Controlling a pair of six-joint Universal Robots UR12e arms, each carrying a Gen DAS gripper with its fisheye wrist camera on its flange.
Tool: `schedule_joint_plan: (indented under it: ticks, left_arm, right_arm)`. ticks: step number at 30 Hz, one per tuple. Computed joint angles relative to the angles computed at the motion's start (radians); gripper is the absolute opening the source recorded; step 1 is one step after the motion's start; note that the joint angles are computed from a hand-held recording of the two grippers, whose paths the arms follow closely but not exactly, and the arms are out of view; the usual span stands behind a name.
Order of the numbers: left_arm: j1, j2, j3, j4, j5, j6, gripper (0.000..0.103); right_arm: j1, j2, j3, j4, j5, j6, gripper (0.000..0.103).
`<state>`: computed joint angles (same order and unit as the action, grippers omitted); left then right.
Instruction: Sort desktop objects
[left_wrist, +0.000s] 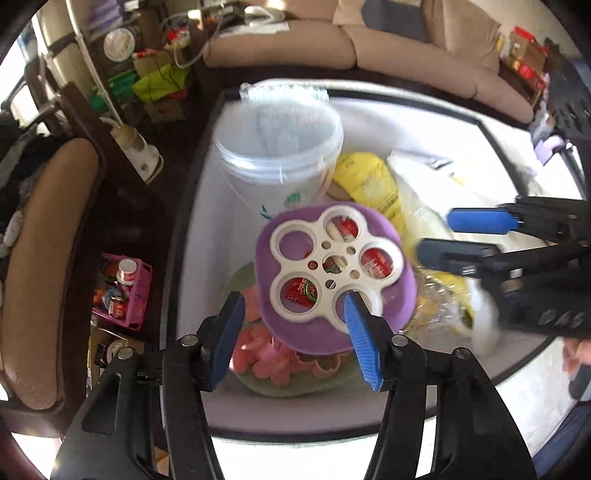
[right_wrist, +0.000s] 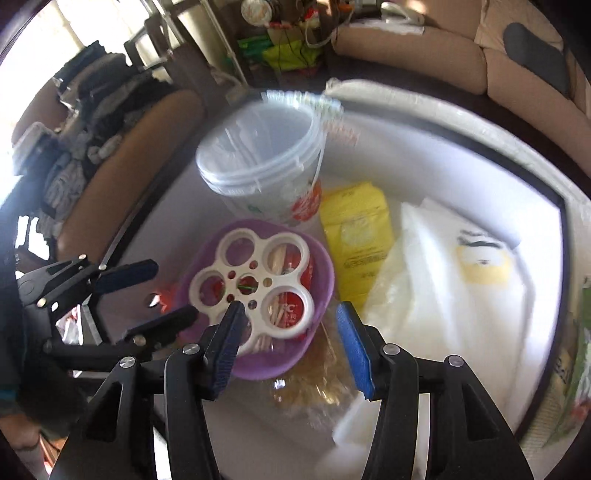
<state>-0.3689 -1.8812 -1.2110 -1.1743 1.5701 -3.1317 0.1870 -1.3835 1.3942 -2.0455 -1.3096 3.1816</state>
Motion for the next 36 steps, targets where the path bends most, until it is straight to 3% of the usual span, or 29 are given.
schedule_joint_plan:
  ticks: [3,8,12,15,23,26,31,36]
  left_arm:
    - [-0.008,0.025,-0.012,0.059,-0.035,-0.005,0.063]
    - [-0.043,0.055,-0.040,0.186,-0.144,-0.032,0.077]
    - [-0.094,0.052,-0.039,0.245,-0.193,-0.058,0.083]
    - [-0.141,0.032,-0.024,0.261,-0.201,-0.062,0.083]
    - [-0.248,-0.053,0.058,0.212,-0.216,-0.060,0.083]
    - [-0.272,-0.107,0.114,0.176,-0.229,-0.078,0.083]
    - [-0.293,-0.194,0.187,0.126,-0.283,-0.188,0.083]
    - [-0.311,-0.277,0.248,0.081,-0.285,-0.276,0.083]
  right_arm:
    - [-0.027,-0.054,0.034,-0.033,0.019,-0.031,0.054]
    - [-0.091,-0.179,0.129,-0.088,-0.030,-0.067,0.060]
    - [-0.158,-0.281,0.230,-0.099,-0.116,-0.089,0.068]
    - [-0.230,-0.351,0.307,-0.080,-0.125,-0.086,0.068]
    - [-0.394,-0.472,0.469,-0.062,-0.101,-0.090,0.068]
    - [-0.454,-0.505,0.518,-0.057,-0.052,-0.098,0.068]
    - [-0.539,-0.539,0.584,-0.071,0.039,-0.082,0.068]
    - [-0.590,-0.548,0.618,-0.079,0.099,-0.086,0.068]
